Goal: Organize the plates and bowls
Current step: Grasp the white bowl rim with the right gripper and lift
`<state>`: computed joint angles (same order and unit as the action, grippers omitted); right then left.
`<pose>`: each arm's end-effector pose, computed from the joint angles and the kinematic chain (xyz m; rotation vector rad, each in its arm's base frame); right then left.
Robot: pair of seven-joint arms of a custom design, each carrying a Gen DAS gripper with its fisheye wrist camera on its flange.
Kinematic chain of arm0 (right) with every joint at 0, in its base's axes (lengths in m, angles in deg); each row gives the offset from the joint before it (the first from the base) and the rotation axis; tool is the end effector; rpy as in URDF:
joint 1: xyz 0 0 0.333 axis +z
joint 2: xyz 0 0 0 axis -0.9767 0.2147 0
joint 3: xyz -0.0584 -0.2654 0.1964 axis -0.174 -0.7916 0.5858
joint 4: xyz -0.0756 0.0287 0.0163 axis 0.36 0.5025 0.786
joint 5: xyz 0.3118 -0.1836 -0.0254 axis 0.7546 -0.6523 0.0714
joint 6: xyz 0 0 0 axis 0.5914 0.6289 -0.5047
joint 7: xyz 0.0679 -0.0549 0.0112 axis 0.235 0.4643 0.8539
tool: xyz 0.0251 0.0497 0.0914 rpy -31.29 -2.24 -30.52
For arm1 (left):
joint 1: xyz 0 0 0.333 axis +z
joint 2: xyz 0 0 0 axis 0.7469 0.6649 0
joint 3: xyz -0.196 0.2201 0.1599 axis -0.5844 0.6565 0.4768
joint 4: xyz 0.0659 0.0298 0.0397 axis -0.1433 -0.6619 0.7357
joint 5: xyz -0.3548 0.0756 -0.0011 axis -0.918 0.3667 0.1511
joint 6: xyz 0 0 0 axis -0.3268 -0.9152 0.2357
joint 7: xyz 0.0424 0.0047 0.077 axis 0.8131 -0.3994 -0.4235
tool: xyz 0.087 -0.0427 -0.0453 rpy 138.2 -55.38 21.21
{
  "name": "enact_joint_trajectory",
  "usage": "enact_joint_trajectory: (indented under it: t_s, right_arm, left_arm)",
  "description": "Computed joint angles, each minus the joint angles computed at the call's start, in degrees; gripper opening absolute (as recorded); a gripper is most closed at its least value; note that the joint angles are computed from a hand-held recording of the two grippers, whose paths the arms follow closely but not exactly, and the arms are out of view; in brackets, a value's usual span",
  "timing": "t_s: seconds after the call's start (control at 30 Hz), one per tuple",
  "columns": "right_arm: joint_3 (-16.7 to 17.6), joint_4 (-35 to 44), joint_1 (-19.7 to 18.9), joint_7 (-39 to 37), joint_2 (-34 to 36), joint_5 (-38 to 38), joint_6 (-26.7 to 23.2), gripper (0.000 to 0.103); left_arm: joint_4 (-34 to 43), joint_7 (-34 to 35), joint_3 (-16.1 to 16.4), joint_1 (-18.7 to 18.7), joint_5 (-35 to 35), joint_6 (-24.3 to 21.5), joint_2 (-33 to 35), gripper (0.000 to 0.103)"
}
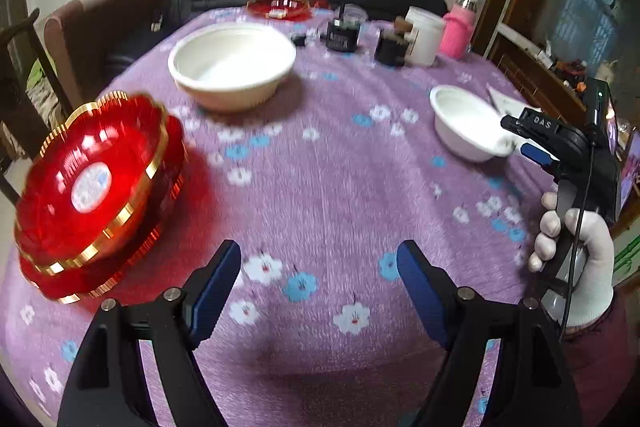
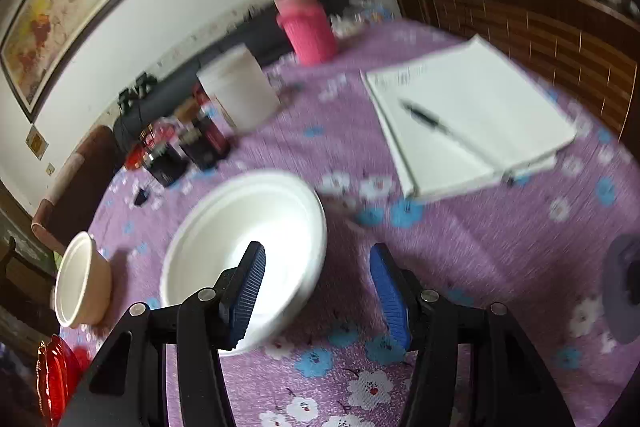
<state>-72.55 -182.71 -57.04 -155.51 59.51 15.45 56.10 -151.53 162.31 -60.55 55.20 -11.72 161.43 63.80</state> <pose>0.5203 0.2342 0.4592 -0.7862 2.2486 -0.7466 0.5588 0.0380 0.4804 -1.4518 2.3430 -0.9291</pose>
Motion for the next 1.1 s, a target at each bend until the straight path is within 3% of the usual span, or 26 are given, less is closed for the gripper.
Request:
enact_joint_trajectory:
  t_s: [0.13,0.37,0.4,0.43,0.5,0.6,0.7,0.83,0.93,0.97,1.03,1.1]
  right_arm:
    - [0.47,3.46,0.46,-3.63,0.69,-0.13,1.73,0.058]
    - [-0.41,14.93,0.39,-18.12,10.52,11.17,14.76,0.059]
    - [-0.86,15.91,0.95,-18.67,11.29,12.23,14.62,0.059]
    - [-1.96,16.65,2.35,-17.33,11.40,11.87,12.50,0.059]
    - [-4.98,16.11,6.71,-10.55,9.28,7.12,2.75,0.059]
    - [-4.14,15.86,7.88,-12.19,7.57,6.82,-11.55,0.059]
    - [-2.75,14.36,5.15,-16.96,7.15,12.61,-13.36,0.058]
    - [-2.35,10.80,2.12,-18.97,6.99,17.96,-9.33,0.058]
    - [-2.52,7.62,0.14,-19.18,6.94,20.30,-1.04,0.055]
    - [-2.85,6.45,-0.08,-18.15,6.69,19.82,1.56,0.038]
    - [-3.37,4.75,-0.33,-16.34,6.26,19.08,5.40,0.016]
    - [-3.85,3.17,-0.45,-14.08,5.71,17.41,8.94,0.013]
  left_arm:
    - [5.86,-2.28,1.00,1.51,0.01,-3.52,2.34,0.080]
    - [14.21,-9.62,1.57,6.04,0.32,-6.57,7.69,0.080]
    - [14.73,-10.09,1.53,6.70,0.30,-7.16,8.08,0.080]
    - [15.27,-10.36,1.51,7.38,0.30,-8.01,8.49,0.080]
    - [15.56,-9.90,1.33,8.48,0.14,-9.05,8.76,0.080]
    - [15.76,-8.34,0.90,9.29,-0.36,-9.43,9.08,0.080]
    - [15.78,-7.57,0.31,9.33,-0.60,-10.63,9.25,0.080]
    - [12.99,-5.35,-0.46,8.24,-0.89,-11.07,7.25,0.080]
    - [11.09,-4.00,-0.51,6.96,-1.05,-11.03,5.62,0.080]
    - [10.87,-4.05,-0.53,6.48,-0.80,-11.58,5.25,0.080]
    - [10.21,-3.21,-0.52,5.72,-1.25,-11.68,4.41,0.080]
    - [9.40,-2.03,-0.77,4.66,-2.05,-10.87,3.51,0.080]
